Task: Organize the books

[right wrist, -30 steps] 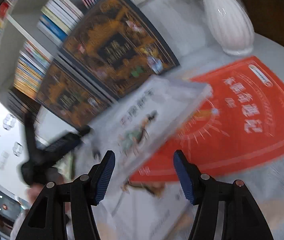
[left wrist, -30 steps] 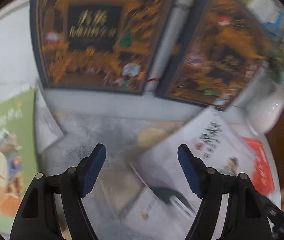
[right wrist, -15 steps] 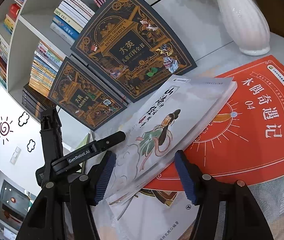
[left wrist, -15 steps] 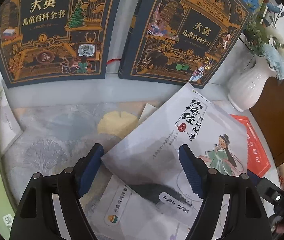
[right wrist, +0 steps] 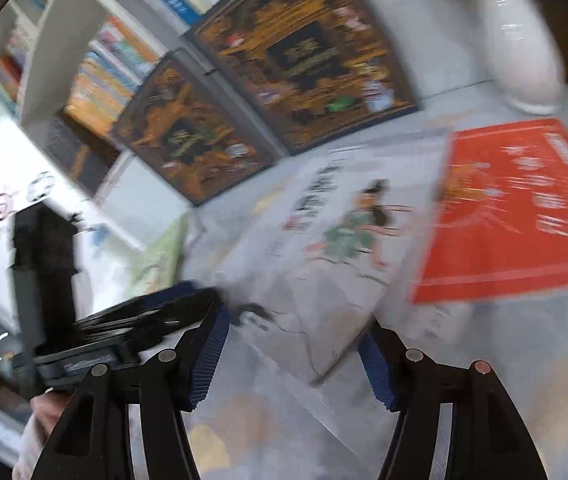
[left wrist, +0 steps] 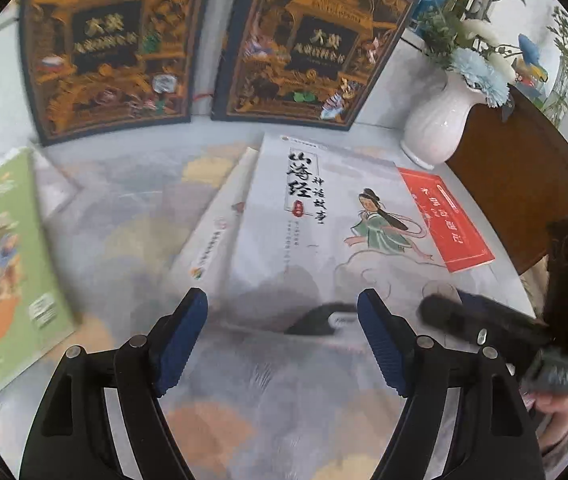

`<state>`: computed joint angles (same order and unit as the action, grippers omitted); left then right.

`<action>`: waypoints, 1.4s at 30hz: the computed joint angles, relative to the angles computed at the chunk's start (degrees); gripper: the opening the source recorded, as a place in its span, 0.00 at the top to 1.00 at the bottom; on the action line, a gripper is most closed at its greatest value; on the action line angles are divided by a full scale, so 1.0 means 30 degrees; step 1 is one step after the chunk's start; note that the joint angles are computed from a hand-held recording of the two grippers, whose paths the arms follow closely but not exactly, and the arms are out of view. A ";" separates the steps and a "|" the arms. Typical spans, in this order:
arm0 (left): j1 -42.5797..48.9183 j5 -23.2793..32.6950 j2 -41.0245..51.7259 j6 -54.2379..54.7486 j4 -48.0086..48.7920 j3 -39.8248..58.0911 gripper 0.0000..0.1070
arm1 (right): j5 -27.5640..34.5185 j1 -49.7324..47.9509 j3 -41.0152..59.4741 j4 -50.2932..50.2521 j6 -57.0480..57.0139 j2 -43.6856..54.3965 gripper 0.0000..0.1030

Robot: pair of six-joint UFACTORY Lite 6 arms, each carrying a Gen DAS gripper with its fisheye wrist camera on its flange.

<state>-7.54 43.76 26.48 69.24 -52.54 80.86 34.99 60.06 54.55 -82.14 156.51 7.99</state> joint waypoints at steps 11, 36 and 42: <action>-0.1496 -0.3041 0.1979 -0.1697 0.1044 0.1892 0.30 | -0.0210 -0.0558 -0.3198 -0.1239 0.2956 -0.2286 0.40; 0.4049 0.1714 -0.7469 0.3207 0.1032 -0.8938 0.28 | 0.1320 0.3830 0.3468 0.6677 -0.5748 0.2224 0.38; 1.3112 0.6604 -1.3661 1.0781 0.4748 -1.5430 0.28 | 0.2050 0.8349 0.6714 0.8613 -0.5742 0.5199 0.38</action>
